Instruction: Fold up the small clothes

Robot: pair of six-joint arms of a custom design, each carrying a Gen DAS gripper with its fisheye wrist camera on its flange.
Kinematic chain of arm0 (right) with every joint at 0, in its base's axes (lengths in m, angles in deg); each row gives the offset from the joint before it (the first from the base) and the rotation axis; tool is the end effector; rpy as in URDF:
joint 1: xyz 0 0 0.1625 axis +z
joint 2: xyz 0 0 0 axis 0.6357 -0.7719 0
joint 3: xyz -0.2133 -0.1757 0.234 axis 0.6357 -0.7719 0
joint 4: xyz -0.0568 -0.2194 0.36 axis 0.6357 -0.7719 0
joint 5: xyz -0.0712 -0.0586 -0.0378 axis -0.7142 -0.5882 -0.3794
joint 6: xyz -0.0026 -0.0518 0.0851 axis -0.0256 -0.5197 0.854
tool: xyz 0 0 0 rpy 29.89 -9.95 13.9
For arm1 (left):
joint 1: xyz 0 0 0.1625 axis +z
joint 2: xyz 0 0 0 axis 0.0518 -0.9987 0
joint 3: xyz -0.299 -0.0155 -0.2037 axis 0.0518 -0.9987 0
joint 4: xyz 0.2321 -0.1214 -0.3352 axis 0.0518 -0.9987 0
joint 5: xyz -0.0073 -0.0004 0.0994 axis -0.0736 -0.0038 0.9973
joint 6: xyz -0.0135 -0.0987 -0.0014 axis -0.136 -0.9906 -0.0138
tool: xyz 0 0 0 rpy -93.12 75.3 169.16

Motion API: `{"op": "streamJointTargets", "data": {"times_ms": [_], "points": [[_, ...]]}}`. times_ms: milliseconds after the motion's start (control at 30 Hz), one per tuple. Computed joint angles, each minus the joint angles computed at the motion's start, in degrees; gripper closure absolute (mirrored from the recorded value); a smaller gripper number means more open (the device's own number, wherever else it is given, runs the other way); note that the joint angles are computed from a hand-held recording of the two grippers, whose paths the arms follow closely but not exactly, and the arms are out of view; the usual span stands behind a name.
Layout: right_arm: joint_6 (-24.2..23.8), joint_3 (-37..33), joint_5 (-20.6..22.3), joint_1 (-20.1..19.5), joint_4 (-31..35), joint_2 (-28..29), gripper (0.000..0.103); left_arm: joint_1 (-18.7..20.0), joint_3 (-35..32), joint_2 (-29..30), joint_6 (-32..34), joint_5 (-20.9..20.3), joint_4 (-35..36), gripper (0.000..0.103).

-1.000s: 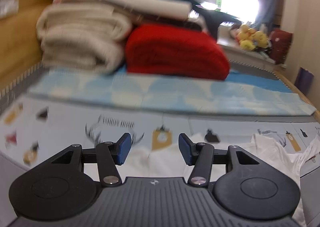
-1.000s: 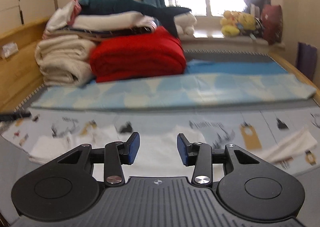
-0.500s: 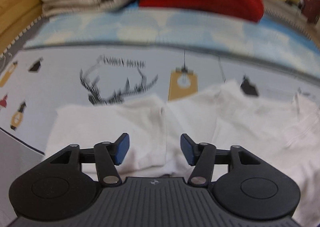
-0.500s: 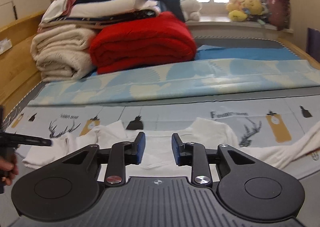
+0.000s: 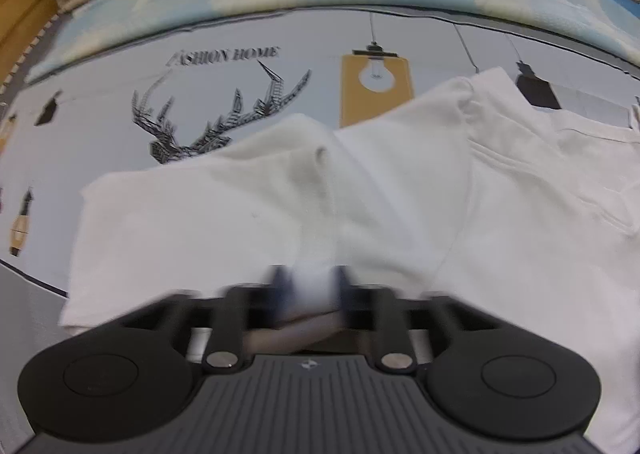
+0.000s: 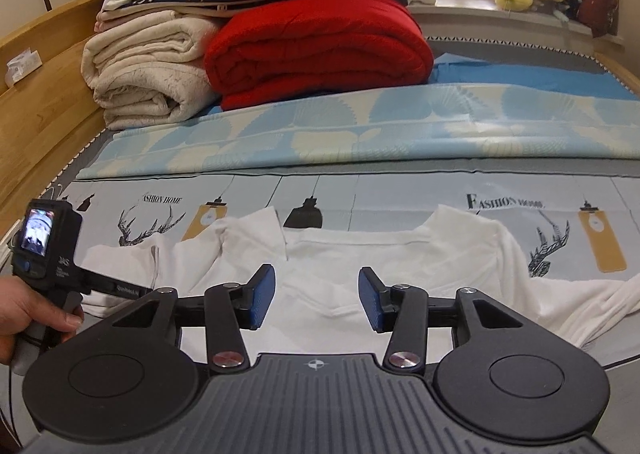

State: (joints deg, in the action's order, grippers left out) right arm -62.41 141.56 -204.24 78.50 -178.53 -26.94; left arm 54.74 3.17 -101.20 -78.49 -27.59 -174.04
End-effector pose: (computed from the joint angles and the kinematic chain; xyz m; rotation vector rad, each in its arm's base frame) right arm 0.2932 -0.4229 0.1949 0.1849 -2.3216 1.0892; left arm -0.1431 -0.6221 0.2538 0.5090 2.2035 -0.3304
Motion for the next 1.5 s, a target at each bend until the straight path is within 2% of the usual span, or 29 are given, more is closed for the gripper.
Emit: {"op": "streamJointTargets", "data": {"times_ms": [33, 133, 167, 233, 333, 433, 500, 567, 667, 733, 800, 967, 1033, 1133, 1167, 1233, 1333, 1400, 1467, 1500], "points": [[0.51, -0.05, 0.37, -0.06, 0.28, 0.05, 0.055, -0.26, 0.33, -0.25, 0.13, 0.65, -1.04, 0.097], [3.68, -0.03, 1.91, -0.54, 2.16, -0.22, 0.055, -2.24, 1.93, -1.49, 2.66, 3.03, -6.69, 0.098], [5.13, 0.08, 2.73, -0.82, 2.83, -0.47, 0.055, -2.95, 2.11, -2.3, 2.95, 1.9, -8.7, 0.098], [7.42, 0.21, 4.33, -1.33, 3.73, -0.82, 0.055, -4.02, 2.06, -4.21, 2.87, -3.67, -11.76, 0.098], [10.93, 0.75, 7.6, -2.37, 3.98, -1.64, 0.055, -4.08, 1.73, -7.15, -1.14, -17.59, -12.95, 0.098], [15.42, 2.17, 13.23, -4.21, 2.41, -2.97, 0.054, -3.96, 2.34, -8.88, -4.0, -30.67, -12.06, 0.098], [18.69, 3.36, 18.35, -5.92, 1.17, -4.03, 0.05, -4.28, 3.14, -9.1, -4.26, -36.09, -11.93, 0.098], [22.5, 4.78, 23.68, -7.82, -0.64, -5.04, 0.043, -4.92, 4.46, -9.22, -4.22, -39.53, -11.74, 0.098], [28.06, 6.59, 30.07, -10.53, -3.08, -6.24, 0.041, -6.0, 6.05, -8.77, -3.01, -41.38, -11.36, 0.098], [31.1, 7.56, 33.03, -12.06, -4.68, -6.75, 0.04, -6.48, 6.55, -8.27, -2.05, -42.84, -10.89, 0.098], [33.27, 7.83, 34.22, -13.04, -4.35, -7.03, 0.04, -6.9, 7.53, -8.47, -0.69, -44.01, -10.61, 0.098], [37.88, 7.96, 32.91, -14.12, -1.87, -7.24, 0.039, -7.93, 9.5, -8.26, 3.32, -45.24, -11.22, 0.098], [38.81, 7.76, 30.74, -13.81, -0.41, -7.34, 0.043, -8.32, 9.89, -8.05, 4.4, -44.76, -11.17, 0.097], [37.31, 6.66, 27.54, -13.01, 2.87, -7.07, 0.088, -7.82, 8.66, -7.19, 5.76, -45.69, -9.12, 0.09], [36.78, 6.42, 26.34, -12.7, 3.43, -7.1, 0.097, -7.49, 8.12, -7.11, 6.46, -45.7, -8.8, 0.087], [33.38, 5.51, 23.06, -11.77, 3.81, -7.01, 0.099, -6.82, 7.02, -7.33, 7.73, -44.54, -9.49, 0.086], [28.25, 4.25, 16.13, -10.67, 3.6, -7.89, 0.099, -5.27, 4.99, -7.68, 7.18, -38.83, -12.6, 0.086], [25.72, 3.53, 8.64, -9.98, 3.34, -8.76, 0.099, -4.01, 3.56, -7.54, 5.27, -32.11, -15.11, 0.086], [22.4, 2.66, -0.82, -8.93, 2.73, -8.47, 0.099, -3.02, 2.46, -7.38, 3.01, -25.79, -15.85, 0.085], [22.13, 2.59, -3.94, -9.05, 3.09, -8.76, 0.099, -2.37, 1.91, -7.18, 1.84, -23.3, -15.77, 0.085]]}}
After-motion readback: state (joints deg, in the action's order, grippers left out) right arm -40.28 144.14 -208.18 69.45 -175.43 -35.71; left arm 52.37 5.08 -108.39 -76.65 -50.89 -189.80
